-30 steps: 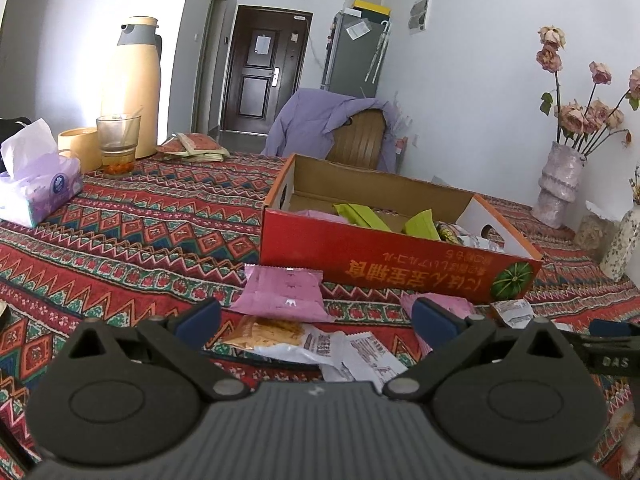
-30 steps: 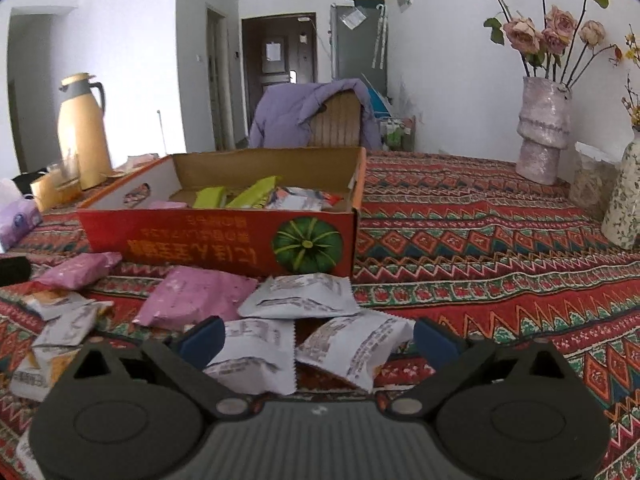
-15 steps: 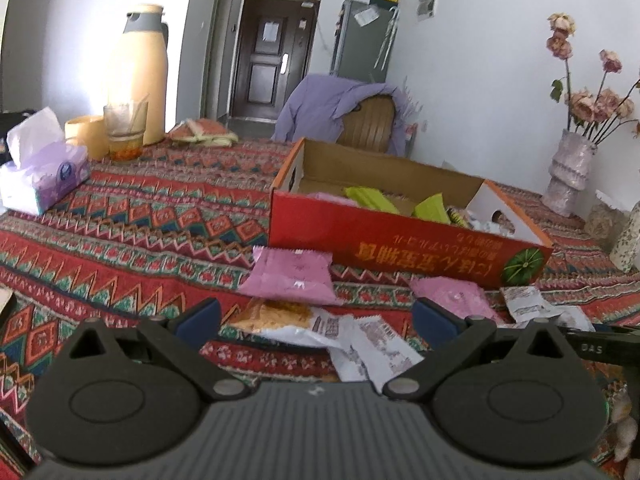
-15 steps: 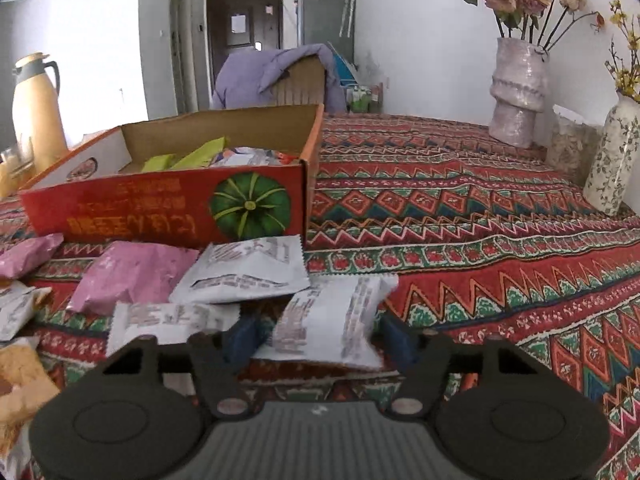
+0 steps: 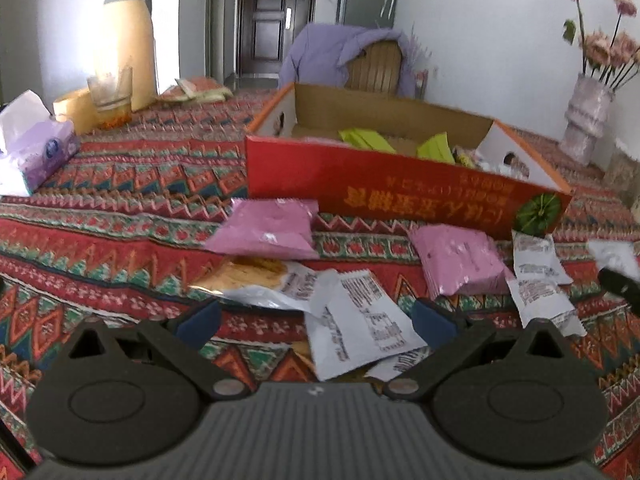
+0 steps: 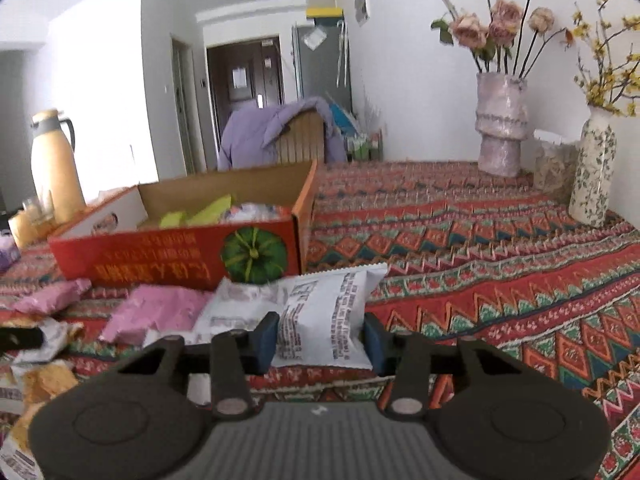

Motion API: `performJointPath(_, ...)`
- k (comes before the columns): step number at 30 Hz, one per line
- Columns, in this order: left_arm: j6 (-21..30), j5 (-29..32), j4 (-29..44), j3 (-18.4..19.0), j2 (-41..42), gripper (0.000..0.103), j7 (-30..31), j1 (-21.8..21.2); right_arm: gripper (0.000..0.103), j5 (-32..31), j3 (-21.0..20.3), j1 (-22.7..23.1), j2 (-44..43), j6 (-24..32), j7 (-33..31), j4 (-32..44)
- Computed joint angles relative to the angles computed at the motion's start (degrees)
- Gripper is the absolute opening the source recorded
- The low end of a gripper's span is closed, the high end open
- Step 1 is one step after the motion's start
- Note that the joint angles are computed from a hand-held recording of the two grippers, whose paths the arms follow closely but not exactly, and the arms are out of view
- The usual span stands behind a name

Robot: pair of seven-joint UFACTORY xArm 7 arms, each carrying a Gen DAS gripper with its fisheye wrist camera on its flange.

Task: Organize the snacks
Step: 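Grasp a white packet with the right gripper, then grasp another white packet with the left gripper while the right holds its packet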

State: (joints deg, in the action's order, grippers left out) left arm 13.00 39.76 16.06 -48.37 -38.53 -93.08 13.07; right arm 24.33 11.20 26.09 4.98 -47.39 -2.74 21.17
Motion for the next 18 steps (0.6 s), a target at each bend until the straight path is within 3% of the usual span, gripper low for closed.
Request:
performJointPath(7,6.19,3.10,6.86,-1.34,9.20,0.103,-2.25,3.29,0.044,-7.56,-0.79,-2.31,0.01,-2.02,4.94,-1.39)
performJointPath(12,13.44,6.42,12.20,-1.38,16.81,0.102,-3.75,3.87,0.044,-10.89,-1.01,-3.16,1.01,-3.56,7.05,-1.81)
performJointPath(14,16.06,7.45,13.86,-0.83,19.45,0.091,-4.20,3.20,0.044,-11.93,-1.14,-3.45,1.16,-3.93,7.69,-1.98)
performJointPath(18,18.07,9.78,14.60,0.95,20.78,0.086,-5.36,0.32,0.044,-13.98,-1.39,-4.13,1.21,-4.47,8.85,-2.31)
